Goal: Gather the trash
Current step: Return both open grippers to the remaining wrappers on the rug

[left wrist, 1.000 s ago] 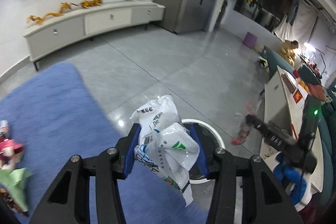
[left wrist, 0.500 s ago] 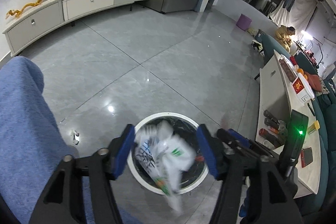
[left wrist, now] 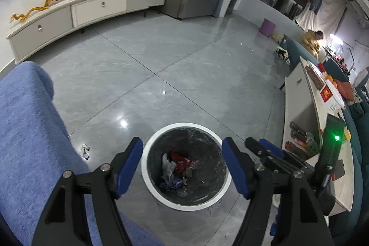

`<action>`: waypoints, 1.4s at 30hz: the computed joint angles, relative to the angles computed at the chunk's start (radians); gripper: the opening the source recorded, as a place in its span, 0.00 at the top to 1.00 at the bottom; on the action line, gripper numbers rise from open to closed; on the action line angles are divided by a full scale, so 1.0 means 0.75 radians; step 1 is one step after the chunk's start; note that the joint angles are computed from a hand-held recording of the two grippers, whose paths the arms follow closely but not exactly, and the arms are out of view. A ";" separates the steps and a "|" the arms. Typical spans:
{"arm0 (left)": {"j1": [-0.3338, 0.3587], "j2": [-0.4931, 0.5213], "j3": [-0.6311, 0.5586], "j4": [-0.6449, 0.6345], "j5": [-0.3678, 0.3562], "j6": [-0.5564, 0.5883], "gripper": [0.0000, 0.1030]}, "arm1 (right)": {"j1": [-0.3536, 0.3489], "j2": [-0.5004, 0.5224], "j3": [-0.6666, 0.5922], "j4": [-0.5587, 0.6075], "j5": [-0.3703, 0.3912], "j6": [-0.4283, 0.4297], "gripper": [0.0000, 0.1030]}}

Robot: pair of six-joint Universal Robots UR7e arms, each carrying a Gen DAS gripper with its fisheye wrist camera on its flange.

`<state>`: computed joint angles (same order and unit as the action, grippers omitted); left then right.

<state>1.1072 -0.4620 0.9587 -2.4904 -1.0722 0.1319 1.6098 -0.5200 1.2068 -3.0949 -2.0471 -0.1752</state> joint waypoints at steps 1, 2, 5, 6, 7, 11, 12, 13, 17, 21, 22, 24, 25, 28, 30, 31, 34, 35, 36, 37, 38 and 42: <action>0.001 -0.013 0.014 -0.015 0.004 0.004 0.33 | 0.005 0.001 -0.005 -0.003 -0.005 -0.005 0.61; 0.001 -0.030 0.039 -0.037 0.008 0.006 0.33 | 0.014 -0.002 0.001 -0.017 -0.010 -0.011 0.61; 0.000 -0.103 0.135 -0.111 0.010 0.008 0.33 | 0.044 -0.010 0.015 -0.055 -0.018 -0.035 0.61; -0.001 -0.132 0.170 -0.138 0.012 0.012 0.33 | 0.056 -0.012 0.019 -0.068 -0.018 -0.044 0.61; -0.001 -0.154 0.199 -0.159 0.013 0.018 0.33 | 0.066 -0.013 0.023 -0.080 -0.016 -0.052 0.61; 0.003 -0.260 0.325 -0.258 0.019 0.045 0.33 | 0.118 -0.011 0.031 -0.116 0.011 -0.082 0.61; 0.006 -0.290 0.359 -0.282 0.022 0.049 0.33 | 0.130 -0.007 0.030 -0.121 0.016 -0.088 0.61; 0.009 -0.322 0.393 -0.308 0.025 0.053 0.33 | 0.145 -0.003 0.026 -0.124 0.021 -0.098 0.61; 0.026 -0.436 0.505 -0.388 0.036 0.062 0.33 | 0.190 0.015 0.012 -0.131 0.038 -0.133 0.60; 0.052 -0.556 0.610 -0.459 0.040 0.049 0.33 | 0.234 0.033 -0.006 -0.133 0.054 -0.164 0.60; 0.058 -0.578 0.626 -0.471 0.041 0.048 0.33 | 0.242 0.035 -0.007 -0.135 0.057 -0.170 0.60; 0.069 -0.632 0.676 -0.508 0.049 0.044 0.32 | 0.260 0.042 -0.011 -0.138 0.061 -0.183 0.59; 0.072 -0.651 0.694 -0.522 0.051 0.041 0.32 | 0.269 0.049 -0.016 -0.140 0.061 -0.189 0.59; 0.087 -0.723 0.764 -0.573 0.058 0.038 0.32 | 0.298 0.064 -0.027 -0.143 0.063 -0.214 0.59; 0.095 -0.769 0.805 -0.603 0.062 0.029 0.28 | 0.312 0.069 -0.023 -0.150 0.068 -0.229 0.58; 0.097 -0.787 0.823 -0.619 0.063 0.025 0.26 | 0.321 0.071 -0.019 -0.156 0.072 -0.236 0.57; 0.108 -0.853 0.890 -0.674 0.063 0.008 0.25 | 0.346 0.076 -0.007 -0.168 0.079 -0.254 0.56; 0.110 -0.875 0.912 -0.690 0.065 0.004 0.25 | 0.355 0.077 0.001 -0.174 0.081 -0.262 0.56; 0.113 -0.895 0.931 -0.707 0.068 0.002 0.25 | 0.363 0.080 0.002 -0.174 0.086 -0.270 0.56; 0.115 -0.916 0.952 -0.726 0.074 0.002 0.25 | 0.371 0.082 0.002 -0.174 0.091 -0.278 0.56; 0.116 -0.931 0.967 -0.743 0.082 0.004 0.25 | 0.379 0.079 0.017 -0.186 0.092 -0.283 0.56; 0.130 -1.001 1.021 -0.800 0.130 0.006 0.25 | 0.400 0.082 0.028 -0.191 0.112 -0.309 0.55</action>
<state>1.2045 -1.2124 1.7243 -3.0904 -0.9747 0.1364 1.9100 -0.4588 1.2282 -3.2380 -1.9628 -0.4068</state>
